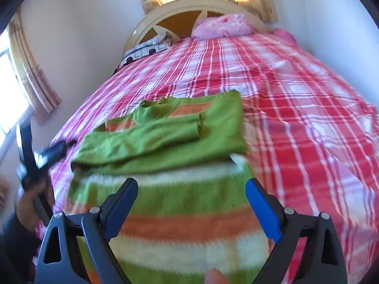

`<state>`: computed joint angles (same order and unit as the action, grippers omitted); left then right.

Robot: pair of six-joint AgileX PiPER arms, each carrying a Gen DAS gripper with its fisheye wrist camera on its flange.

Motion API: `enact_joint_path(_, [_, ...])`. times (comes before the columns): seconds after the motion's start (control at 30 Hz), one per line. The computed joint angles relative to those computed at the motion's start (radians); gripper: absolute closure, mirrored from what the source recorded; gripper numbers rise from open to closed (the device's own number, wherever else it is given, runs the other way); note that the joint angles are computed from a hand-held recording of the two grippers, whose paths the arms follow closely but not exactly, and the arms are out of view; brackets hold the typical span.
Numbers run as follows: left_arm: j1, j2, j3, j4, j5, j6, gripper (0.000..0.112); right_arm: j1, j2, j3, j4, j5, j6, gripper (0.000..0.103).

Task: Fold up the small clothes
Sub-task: 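Carry the sleeve with the left gripper across the sweater body and lay it down, then open the left gripper to release the sleeve on the sweater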

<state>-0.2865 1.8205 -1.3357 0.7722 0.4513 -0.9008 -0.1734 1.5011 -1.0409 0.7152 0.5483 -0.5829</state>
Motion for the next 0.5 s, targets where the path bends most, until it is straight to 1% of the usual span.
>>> enact_joint_path(0.07, [0.023, 0.017, 0.023, -0.018, -0.003, 0.0, 0.049, 0.027, 0.085, -0.112, -0.057, 0.031, 0.071, 0.01])
enact_joint_path(0.13, [0.029, 0.028, 0.037, -0.075, -0.019, 0.046, 0.049, 0.072, 0.161, -0.206, -0.172, 0.008, 0.184, 0.011])
enact_joint_path(0.17, [0.02, 0.034, 0.036, -0.07, -0.01, 0.042, 0.049, 0.083, 0.225, -0.28, -0.213, 0.027, 0.249, 0.012])
enact_joint_path(0.2, [0.016, 0.032, 0.041, -0.052, -0.013, 0.029, 0.049, 0.083, 0.269, -0.328, -0.213, 0.047, 0.275, 0.013])
enact_joint_path(0.27, [0.001, 0.032, 0.044, -0.039, -0.013, 0.025, 0.049, 0.082, 0.367, -0.439, -0.235, 0.091, 0.354, 0.014])
enact_joint_path(0.33, [0.013, 0.042, 0.044, -0.073, -0.026, 0.077, 0.048, 0.092, 0.427, -0.501, -0.268, 0.103, 0.395, 0.023])
enact_joint_path(0.4, [0.028, 0.042, 0.05, -0.143, -0.041, 0.149, 0.048, 0.106, 0.486, -0.564, -0.288, 0.147, 0.405, 0.039])
enact_joint_path(0.43, [0.039, 0.042, 0.047, -0.188, -0.048, 0.182, 0.045, 0.113, 0.51, -0.593, -0.295, 0.17, 0.407, 0.044])
enact_joint_path(0.47, [0.054, 0.044, 0.044, -0.233, -0.056, 0.213, 0.041, 0.131, 0.507, -0.583, -0.343, 0.154, 0.423, 0.062])
enact_joint_path(0.5, [0.068, 0.043, 0.047, -0.287, -0.068, 0.252, 0.039, 0.15, 0.494, -0.565, -0.402, 0.127, 0.45, 0.082])
